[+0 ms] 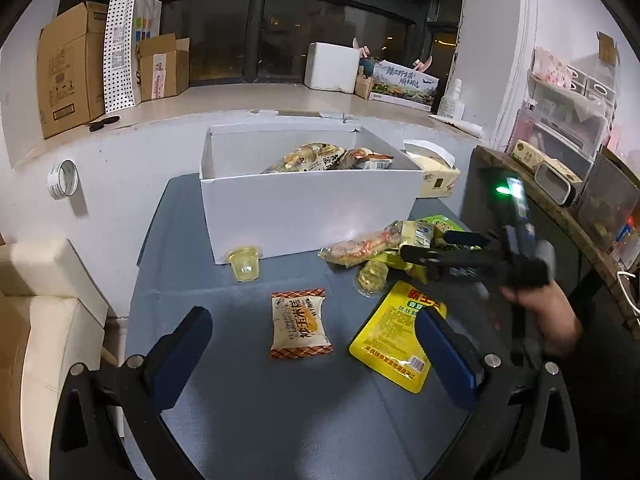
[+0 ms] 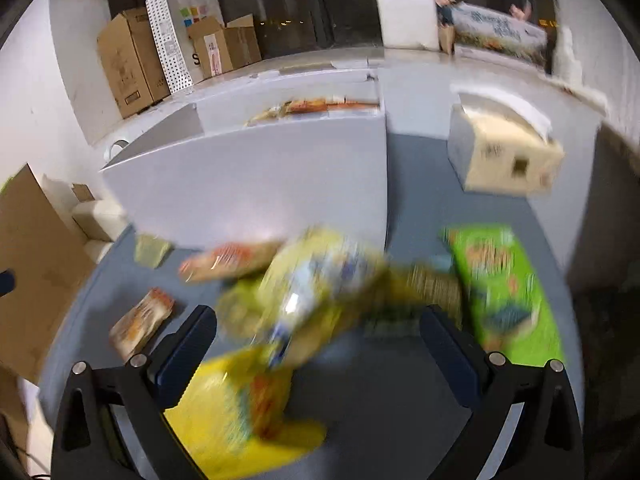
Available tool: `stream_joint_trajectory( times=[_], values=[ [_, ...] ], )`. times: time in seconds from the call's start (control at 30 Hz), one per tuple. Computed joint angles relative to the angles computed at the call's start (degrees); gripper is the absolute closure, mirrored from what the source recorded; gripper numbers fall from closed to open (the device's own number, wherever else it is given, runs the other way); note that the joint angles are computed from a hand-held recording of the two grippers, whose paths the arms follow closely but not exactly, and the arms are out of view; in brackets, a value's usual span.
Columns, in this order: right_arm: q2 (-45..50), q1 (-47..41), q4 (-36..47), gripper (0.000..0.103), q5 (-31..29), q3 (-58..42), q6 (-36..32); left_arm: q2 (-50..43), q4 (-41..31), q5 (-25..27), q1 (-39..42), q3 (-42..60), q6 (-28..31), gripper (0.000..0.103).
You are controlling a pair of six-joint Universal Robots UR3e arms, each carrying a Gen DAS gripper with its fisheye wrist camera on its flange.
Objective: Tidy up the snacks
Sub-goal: 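Move both tools back to the snacks on the table, then grasp the yellow chip bag with the right tool while the left tool grasps the rice cake pack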
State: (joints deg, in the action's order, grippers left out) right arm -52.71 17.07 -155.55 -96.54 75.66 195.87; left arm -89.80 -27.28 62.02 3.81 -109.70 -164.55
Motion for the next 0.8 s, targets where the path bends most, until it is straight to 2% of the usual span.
stream_joint_trajectory(
  times=[0.07,0.13,0.17,0.2,0.23,0.27,0.3,0.33,0.43,0.63,0.8],
  values=[
    [3.1,-1.2,7.7,0.000,1.0,-7.2,-2.4,-0.3,-0.1,-0.3,0.3,0.1,-0.2,0.000],
    [4.4,-2.7,9.8,0.002,4.7,-9.4,-5.2,-0.9,0.0,0.1,0.2,0.3,-0.5,0.000],
    [4.5,-2.8,9.9,0.006,4.7,-9.3,-5.9,-1.5,-0.1,0.2,0.1,0.6,-0.6,0.000],
    [4.5,-2.2,9.8,0.025,2.3,-9.4,-6.0,-1.9,-0.2,0.2,0.1,0.6,-0.8,0.000],
    [4.2,-2.0,9.6,0.032,1.7,-9.1,-6.1,-2.4,-0.2,0.2,0.0,0.8,-1.0,0.000],
    [3.3,-2.5,8.8,0.039,3.4,-7.7,-5.9,-3.1,-0.2,0.2,-0.1,1.1,-1.2,0.000],
    [2.1,-3.1,7.7,0.051,6.0,-5.8,-5.6,-3.9,-0.2,0.4,-0.4,1.5,-1.1,0.000],
    [1.5,-3.1,7.8,0.057,6.8,-5.1,-5.5,-4.9,0.0,1.0,-0.8,1.9,-1.3,0.000],
    [-1.6,-0.8,4.0,0.059,2.8,-0.4,-5.9,-8.8,-0.9,3.2,-2.3,4.8,-1.5,0.000],
    [-15.4,-0.4,-3.9,0.059,4.1,15.2,-2.6,-18.9,-3.6,8.7,-6.7,13.9,-3.4,0.000],
    [-24.3,2.4,-5.8,0.059,1.6,21.9,-1.0,-28.4,-10.6,14.8,-10.5,25.7,-5.9,0.000]
  ],
)
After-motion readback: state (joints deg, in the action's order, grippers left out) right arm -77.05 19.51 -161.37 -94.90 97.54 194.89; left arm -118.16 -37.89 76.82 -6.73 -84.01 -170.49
